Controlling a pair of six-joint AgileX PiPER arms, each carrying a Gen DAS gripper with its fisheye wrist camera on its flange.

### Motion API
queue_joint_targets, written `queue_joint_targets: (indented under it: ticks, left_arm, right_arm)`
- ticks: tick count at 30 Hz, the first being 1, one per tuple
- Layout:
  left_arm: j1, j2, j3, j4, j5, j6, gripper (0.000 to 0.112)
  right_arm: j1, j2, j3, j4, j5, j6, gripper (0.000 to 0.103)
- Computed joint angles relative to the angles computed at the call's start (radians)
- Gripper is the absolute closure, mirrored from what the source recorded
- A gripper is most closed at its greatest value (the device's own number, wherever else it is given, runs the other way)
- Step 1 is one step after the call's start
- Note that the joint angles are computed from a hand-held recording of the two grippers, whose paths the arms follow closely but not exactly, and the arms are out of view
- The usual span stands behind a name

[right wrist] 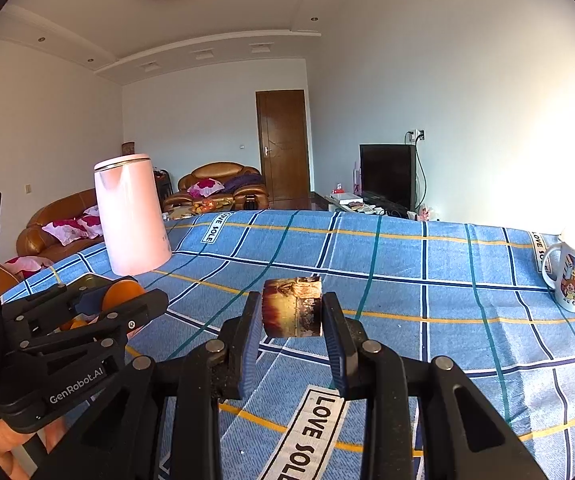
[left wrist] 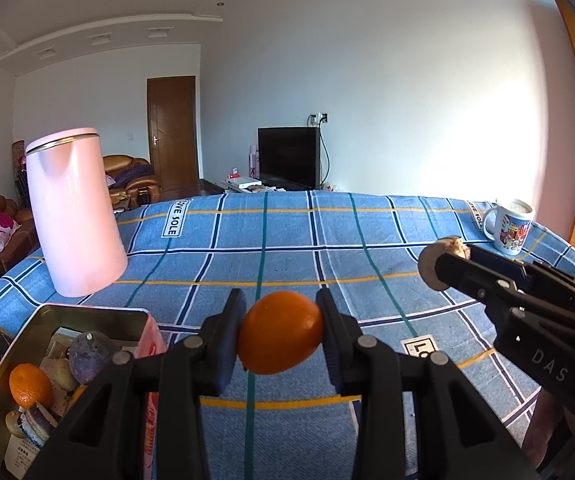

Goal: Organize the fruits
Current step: 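Carry the small orange toward the tin with the left tool while the right tool carries the snack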

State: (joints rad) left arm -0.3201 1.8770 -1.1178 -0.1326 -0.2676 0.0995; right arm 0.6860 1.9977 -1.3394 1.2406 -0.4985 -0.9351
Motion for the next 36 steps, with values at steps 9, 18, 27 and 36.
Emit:
queue_joint_targets:
  ticks: [9, 18, 27, 36]
  left_arm:
    - [-0.009, -0.024, 0.059, -0.028, -0.089, 0.033, 0.074]
    - [-0.001, -0.046, 0.108, 0.003, -0.156, -0.004, 0.074]
    - [0.015, -0.061, 0.127, 0.085, -0.159, -0.081, 0.074]
    - [0.039, -0.073, 0.138, 0.210, -0.153, -0.202, 0.074]
  right_arm:
    - [0.024, -0.013, 0.035, -0.068, -0.057, 0.059, 0.072]
    - [0.050, -0.023, 0.061, -0.094, -0.110, 0.079, 0.072]
    - [0.064, -0.020, 0.058, -0.060, -0.133, 0.052, 0.072]
    - [0.098, -0.010, 0.028, 0.043, -0.165, -0.048, 0.072]
